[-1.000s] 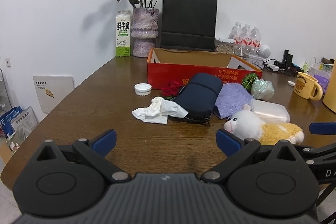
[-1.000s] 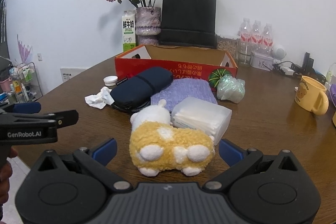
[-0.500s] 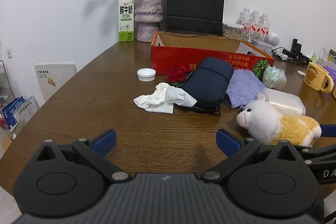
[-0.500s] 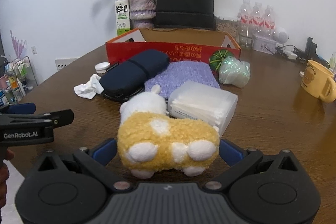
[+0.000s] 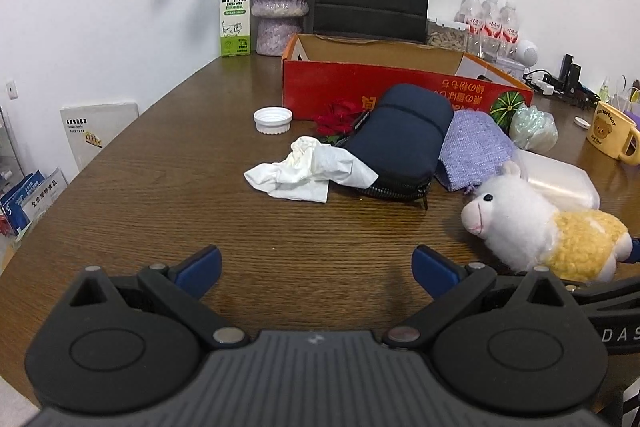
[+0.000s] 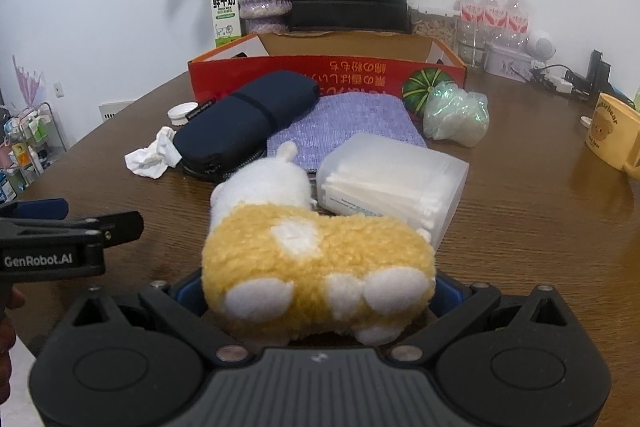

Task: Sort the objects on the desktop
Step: 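Move the right gripper onto the yellow plush sheep and close it, then close the left gripper on the white tissue while the right gripper holds the plush sheep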

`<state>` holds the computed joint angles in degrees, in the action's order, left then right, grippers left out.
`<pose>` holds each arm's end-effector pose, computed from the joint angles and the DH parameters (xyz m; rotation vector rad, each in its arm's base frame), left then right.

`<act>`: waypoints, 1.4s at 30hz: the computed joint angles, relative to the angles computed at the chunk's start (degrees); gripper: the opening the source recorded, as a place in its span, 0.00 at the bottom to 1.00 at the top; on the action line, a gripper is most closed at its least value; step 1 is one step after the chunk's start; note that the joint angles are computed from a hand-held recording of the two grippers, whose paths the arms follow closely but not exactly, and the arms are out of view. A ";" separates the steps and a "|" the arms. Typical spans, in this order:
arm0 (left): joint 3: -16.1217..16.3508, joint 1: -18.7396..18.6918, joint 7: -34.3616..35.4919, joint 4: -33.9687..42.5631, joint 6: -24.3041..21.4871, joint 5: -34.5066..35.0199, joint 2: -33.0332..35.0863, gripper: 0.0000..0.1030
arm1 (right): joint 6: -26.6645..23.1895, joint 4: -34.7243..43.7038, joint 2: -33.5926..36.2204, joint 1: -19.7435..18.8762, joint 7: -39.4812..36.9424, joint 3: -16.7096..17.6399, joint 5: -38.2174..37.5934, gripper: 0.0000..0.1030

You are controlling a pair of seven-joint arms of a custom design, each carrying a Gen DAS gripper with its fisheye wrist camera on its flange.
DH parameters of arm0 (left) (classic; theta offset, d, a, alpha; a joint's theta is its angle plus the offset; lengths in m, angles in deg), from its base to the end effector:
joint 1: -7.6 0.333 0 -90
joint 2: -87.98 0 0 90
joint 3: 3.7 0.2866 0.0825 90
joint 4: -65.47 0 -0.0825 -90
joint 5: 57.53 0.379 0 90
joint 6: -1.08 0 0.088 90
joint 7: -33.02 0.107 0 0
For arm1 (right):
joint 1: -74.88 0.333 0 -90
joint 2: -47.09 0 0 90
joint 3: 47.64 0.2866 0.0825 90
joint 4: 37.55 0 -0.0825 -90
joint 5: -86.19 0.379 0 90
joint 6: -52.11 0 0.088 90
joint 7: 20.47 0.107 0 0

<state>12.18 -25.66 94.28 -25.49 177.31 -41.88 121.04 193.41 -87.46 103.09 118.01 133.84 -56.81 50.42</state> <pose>0.6680 -0.2745 0.3948 -1.5271 1.8374 -0.9601 0.6305 0.4993 0.3681 -1.6558 1.7260 -0.7491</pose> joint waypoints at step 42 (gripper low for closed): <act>-6.32 7.61 1.48 17.56 -10.27 2.73 8.10 1.00 | 10.83 -3.45 -1.64 0.76 8.39 -4.86 -10.95 0.93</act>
<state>5.86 -18.05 95.75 -7.93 167.04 -39.15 129.15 204.23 -90.91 101.45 118.76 142.22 -61.67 39.47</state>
